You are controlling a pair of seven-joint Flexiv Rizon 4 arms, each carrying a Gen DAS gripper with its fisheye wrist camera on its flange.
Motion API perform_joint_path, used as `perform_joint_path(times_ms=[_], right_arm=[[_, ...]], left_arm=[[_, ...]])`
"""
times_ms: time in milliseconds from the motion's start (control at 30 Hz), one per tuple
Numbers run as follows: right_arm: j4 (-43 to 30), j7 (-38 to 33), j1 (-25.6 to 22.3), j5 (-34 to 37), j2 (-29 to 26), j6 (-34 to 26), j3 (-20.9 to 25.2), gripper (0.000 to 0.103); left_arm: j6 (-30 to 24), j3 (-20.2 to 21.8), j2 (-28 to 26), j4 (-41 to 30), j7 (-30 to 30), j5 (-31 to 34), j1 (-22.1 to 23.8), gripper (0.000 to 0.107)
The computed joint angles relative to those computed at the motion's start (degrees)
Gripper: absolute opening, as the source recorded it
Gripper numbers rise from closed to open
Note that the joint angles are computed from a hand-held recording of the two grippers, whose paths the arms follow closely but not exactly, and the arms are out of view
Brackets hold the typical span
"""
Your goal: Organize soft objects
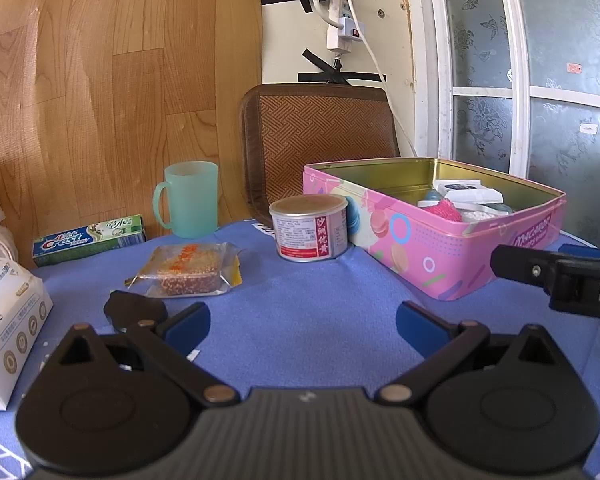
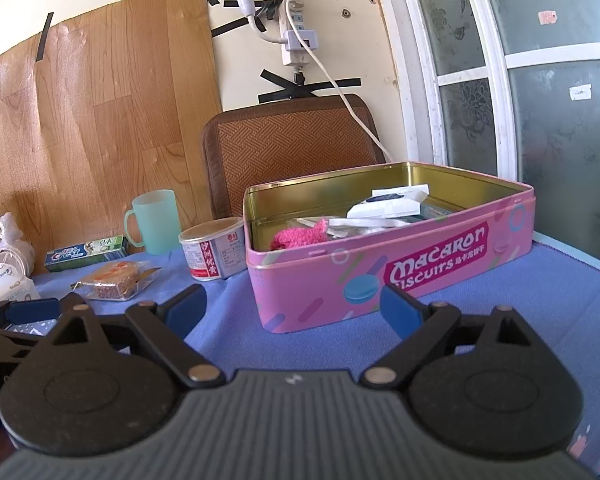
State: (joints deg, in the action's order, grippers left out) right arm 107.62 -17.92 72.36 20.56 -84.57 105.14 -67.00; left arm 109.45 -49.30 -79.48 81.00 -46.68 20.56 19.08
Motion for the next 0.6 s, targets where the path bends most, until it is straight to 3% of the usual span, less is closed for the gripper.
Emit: perform_joint_path(times_ms=[600], right_arm=[[0.2, -0.2, 0.4, 0.5, -0.8, 0.2, -0.7, 0.095]], left_arm=[[0.6, 1.0, 0.6, 0.4, -0.6, 0.3, -0.5, 0.103]])
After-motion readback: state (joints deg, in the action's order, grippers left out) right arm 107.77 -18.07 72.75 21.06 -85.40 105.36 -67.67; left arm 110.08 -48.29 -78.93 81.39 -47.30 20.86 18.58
